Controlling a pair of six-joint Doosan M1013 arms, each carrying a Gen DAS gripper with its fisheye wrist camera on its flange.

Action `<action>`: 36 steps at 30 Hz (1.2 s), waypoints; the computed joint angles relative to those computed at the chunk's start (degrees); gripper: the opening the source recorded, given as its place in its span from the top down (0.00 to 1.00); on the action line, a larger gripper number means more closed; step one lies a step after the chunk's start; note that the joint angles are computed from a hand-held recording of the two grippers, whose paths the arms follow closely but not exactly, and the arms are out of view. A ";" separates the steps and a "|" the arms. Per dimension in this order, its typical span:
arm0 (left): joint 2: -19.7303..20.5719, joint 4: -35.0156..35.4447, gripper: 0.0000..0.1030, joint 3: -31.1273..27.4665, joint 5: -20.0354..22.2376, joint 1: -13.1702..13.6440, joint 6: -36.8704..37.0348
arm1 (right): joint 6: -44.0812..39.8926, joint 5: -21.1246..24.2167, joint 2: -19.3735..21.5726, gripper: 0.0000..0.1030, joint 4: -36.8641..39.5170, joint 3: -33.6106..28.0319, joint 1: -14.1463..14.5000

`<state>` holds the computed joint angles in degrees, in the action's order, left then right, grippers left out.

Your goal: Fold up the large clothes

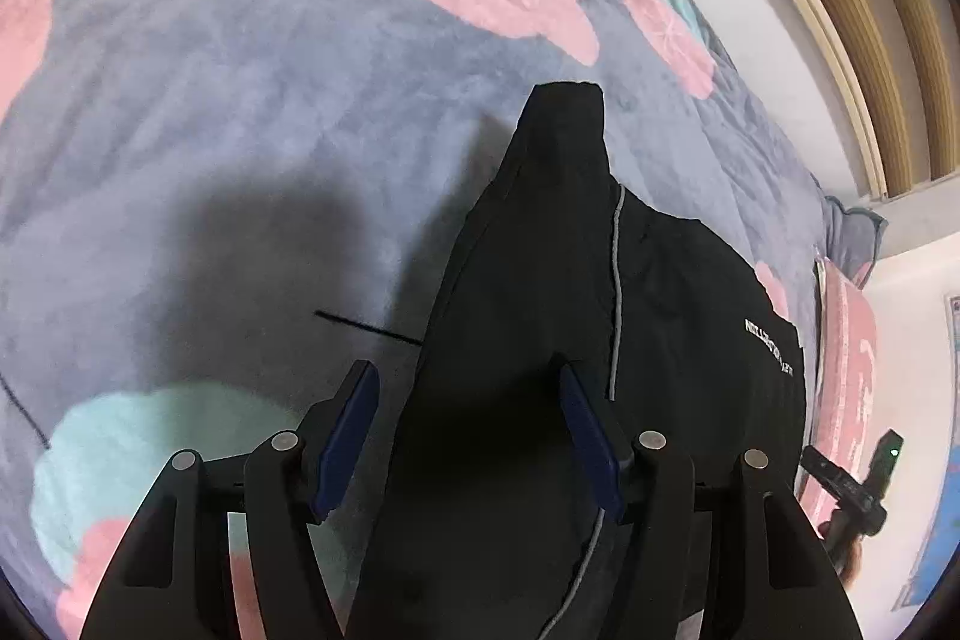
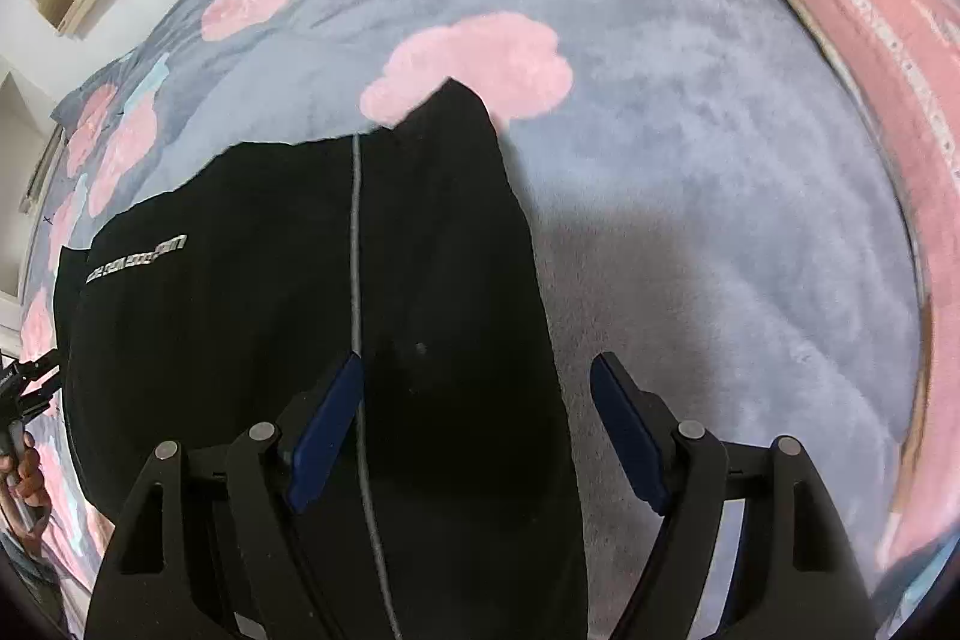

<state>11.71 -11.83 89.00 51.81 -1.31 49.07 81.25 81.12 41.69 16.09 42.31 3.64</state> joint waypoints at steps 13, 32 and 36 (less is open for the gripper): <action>2.84 -23.73 0.31 3.96 -3.95 2.98 14.50 | 6.08 11.16 7.27 0.21 19.49 -4.79 -4.02; 4.06 -37.45 0.29 5.58 -1.20 5.06 26.23 | 4.58 17.01 10.07 0.09 26.89 -6.06 -3.90; 5.10 -40.40 0.25 5.79 -2.66 5.15 27.73 | 3.60 17.13 10.84 0.03 27.08 -7.04 -3.18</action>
<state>16.81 -52.23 94.78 49.15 3.84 76.80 84.86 98.25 52.53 43.17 35.27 0.45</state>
